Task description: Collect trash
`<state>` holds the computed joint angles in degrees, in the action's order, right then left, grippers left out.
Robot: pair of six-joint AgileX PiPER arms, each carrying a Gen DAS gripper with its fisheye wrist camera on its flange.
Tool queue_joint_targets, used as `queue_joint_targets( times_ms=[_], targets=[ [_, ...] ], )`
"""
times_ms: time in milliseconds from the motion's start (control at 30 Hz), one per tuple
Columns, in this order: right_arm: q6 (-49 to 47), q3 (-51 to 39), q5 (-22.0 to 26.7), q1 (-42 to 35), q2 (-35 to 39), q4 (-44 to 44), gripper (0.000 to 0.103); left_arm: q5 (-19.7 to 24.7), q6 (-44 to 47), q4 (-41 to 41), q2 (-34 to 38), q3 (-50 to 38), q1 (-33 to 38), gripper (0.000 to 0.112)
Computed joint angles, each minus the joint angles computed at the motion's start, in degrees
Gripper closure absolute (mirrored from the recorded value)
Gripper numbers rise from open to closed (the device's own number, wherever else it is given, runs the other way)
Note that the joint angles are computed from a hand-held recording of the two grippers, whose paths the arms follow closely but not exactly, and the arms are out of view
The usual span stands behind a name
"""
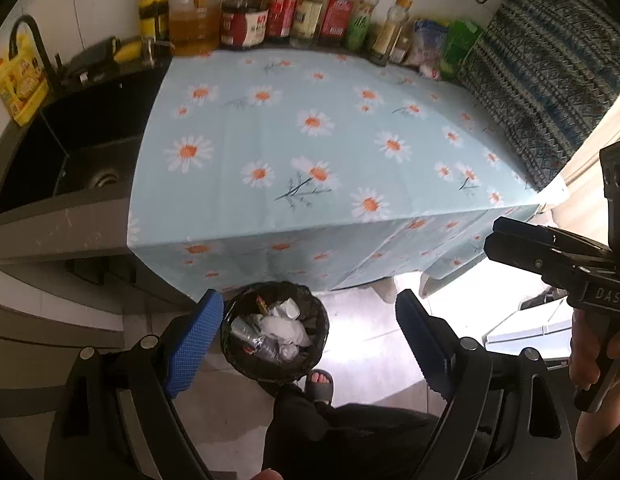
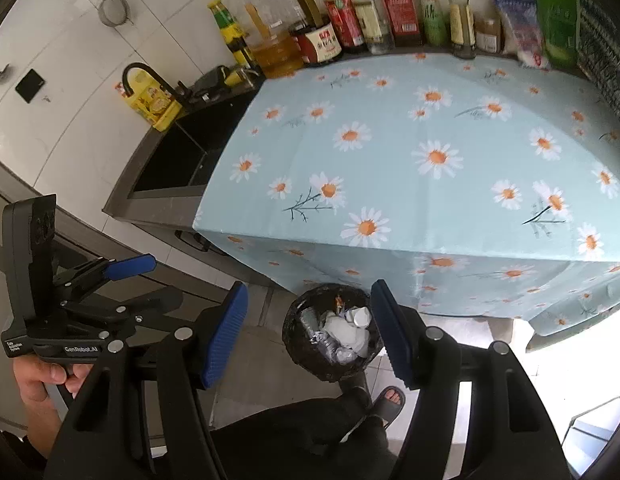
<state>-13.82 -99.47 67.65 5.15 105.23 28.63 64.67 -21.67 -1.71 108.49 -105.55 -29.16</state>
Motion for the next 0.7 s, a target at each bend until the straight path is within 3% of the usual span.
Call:
queue_joint_targets(
  times_ms=[67, 133, 333, 700],
  targets=[
    [-1.2, 1.2, -0.1, -1.0, -2.0, 0.2, 0.036, 0.6, -1.9, 1.9, -0.6, -0.9, -1.7, 0.026],
    [-2.6, 3.0, -0.6, -2.3, -4.1, 1.0, 0.018, 1.4, -4.1, 4.3, -1.2, -1.7, -3.4, 0.023],
    [-5.8, 7.0, -0.5, -6.6, -9.3, 4.0, 0.008, 2.7, -11.5, 11.1, -3.5, -2.5, -7.9, 0.019],
    [-9.5, 8.7, 1.6, -11.2, -14.5, 5.5, 0.005, 5.0, -17.7, 17.1, -5.9, -3.7, -12.5, 0.016]
  ],
)
